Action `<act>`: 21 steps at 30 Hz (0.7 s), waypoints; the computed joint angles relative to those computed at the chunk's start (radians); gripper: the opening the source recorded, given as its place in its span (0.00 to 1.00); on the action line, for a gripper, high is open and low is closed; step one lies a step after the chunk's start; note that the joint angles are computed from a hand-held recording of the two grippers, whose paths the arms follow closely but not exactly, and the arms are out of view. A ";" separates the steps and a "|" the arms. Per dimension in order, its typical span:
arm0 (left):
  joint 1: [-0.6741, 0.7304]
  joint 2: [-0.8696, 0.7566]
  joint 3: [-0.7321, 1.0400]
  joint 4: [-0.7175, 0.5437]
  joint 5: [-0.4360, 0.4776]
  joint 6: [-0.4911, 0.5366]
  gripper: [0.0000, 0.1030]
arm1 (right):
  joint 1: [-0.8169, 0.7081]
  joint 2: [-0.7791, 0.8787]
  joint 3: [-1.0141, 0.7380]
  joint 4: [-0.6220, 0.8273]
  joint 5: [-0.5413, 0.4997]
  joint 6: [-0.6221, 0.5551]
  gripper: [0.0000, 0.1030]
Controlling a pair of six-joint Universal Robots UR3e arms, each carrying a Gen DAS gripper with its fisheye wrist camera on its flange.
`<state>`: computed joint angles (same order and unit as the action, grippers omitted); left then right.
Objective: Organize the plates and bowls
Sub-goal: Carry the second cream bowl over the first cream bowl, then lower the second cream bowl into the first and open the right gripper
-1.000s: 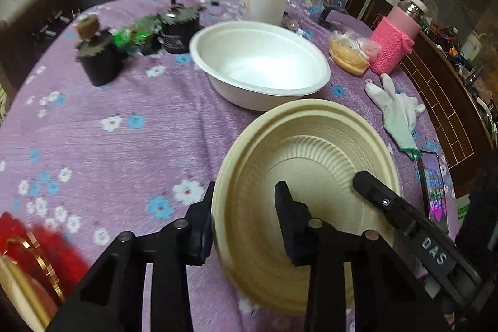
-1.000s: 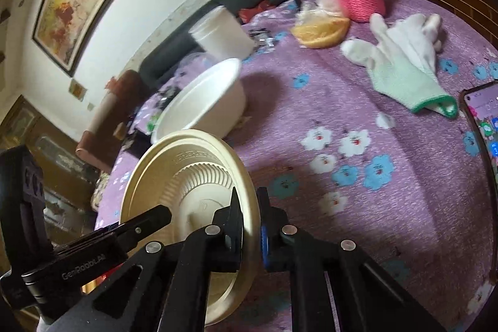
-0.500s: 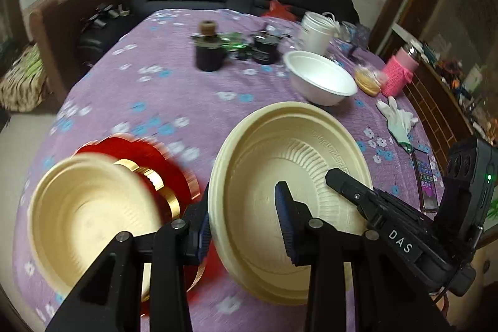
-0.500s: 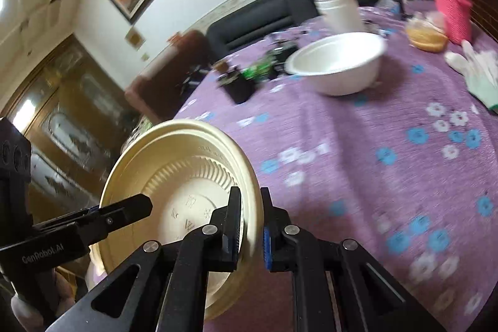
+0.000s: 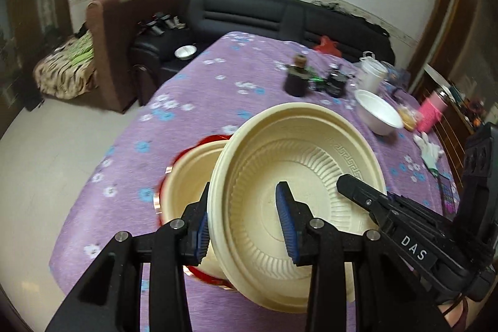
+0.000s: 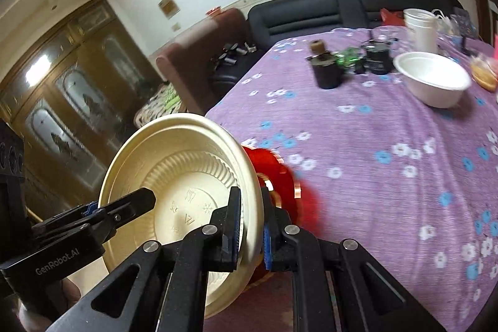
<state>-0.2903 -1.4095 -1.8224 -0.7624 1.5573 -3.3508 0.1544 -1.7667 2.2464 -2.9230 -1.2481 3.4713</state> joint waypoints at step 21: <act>0.138 0.018 -0.102 0.065 -0.034 0.033 0.49 | 0.233 0.279 -0.267 0.050 -0.280 0.035 0.16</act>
<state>-0.1522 -1.3919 -1.9247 -0.6977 1.5235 -3.3174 0.3878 -1.4873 1.9793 -2.8729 -1.5286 3.5065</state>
